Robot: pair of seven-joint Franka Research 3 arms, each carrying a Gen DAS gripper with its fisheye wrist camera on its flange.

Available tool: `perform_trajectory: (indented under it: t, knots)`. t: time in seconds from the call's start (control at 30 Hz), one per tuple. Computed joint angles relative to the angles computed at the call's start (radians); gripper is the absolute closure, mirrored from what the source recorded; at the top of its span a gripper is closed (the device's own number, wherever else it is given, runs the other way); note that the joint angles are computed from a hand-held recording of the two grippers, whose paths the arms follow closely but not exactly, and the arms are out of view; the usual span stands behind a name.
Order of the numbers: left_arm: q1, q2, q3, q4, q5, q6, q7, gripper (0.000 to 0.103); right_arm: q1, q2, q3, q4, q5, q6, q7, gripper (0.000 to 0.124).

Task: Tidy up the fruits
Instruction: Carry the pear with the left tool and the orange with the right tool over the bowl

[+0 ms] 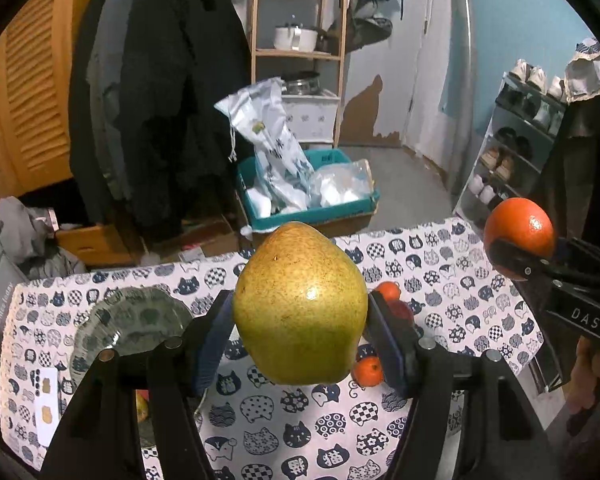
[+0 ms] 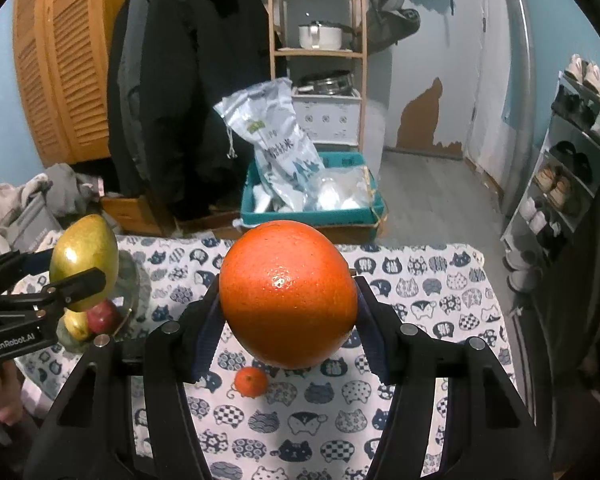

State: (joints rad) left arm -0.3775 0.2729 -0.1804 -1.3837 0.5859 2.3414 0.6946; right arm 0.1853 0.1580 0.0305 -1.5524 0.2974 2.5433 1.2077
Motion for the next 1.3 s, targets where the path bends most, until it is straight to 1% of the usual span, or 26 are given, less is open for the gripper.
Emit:
perform_trajectory:
  t: [0.27, 0.6, 1.0, 1.3]
  knots:
    - [0.008, -0.048, 0.005, -0.044, 0.047, 0.014, -0.037, 0.035, 0.012, 0.000, 0.015, 0.021, 0.032, 0.012, -0.031, 0.063]
    - [0.051, -0.122, 0.001, -0.136, 0.075, 0.020, -0.095, 0.035, 0.045, 0.038, 0.031, 0.083, 0.024, -0.006, -0.032, 0.063]
    - [0.132, -0.231, -0.007, -0.283, 0.075, 0.025, -0.159, 0.035, 0.106, 0.145, 0.058, 0.239, 0.005, -0.066, -0.013, 0.063]
    - [0.203, -0.309, -0.005, -0.396, 0.054, 0.028, -0.179, 0.035, 0.165, 0.259, 0.076, 0.398, -0.021, -0.137, 0.001, 0.063]
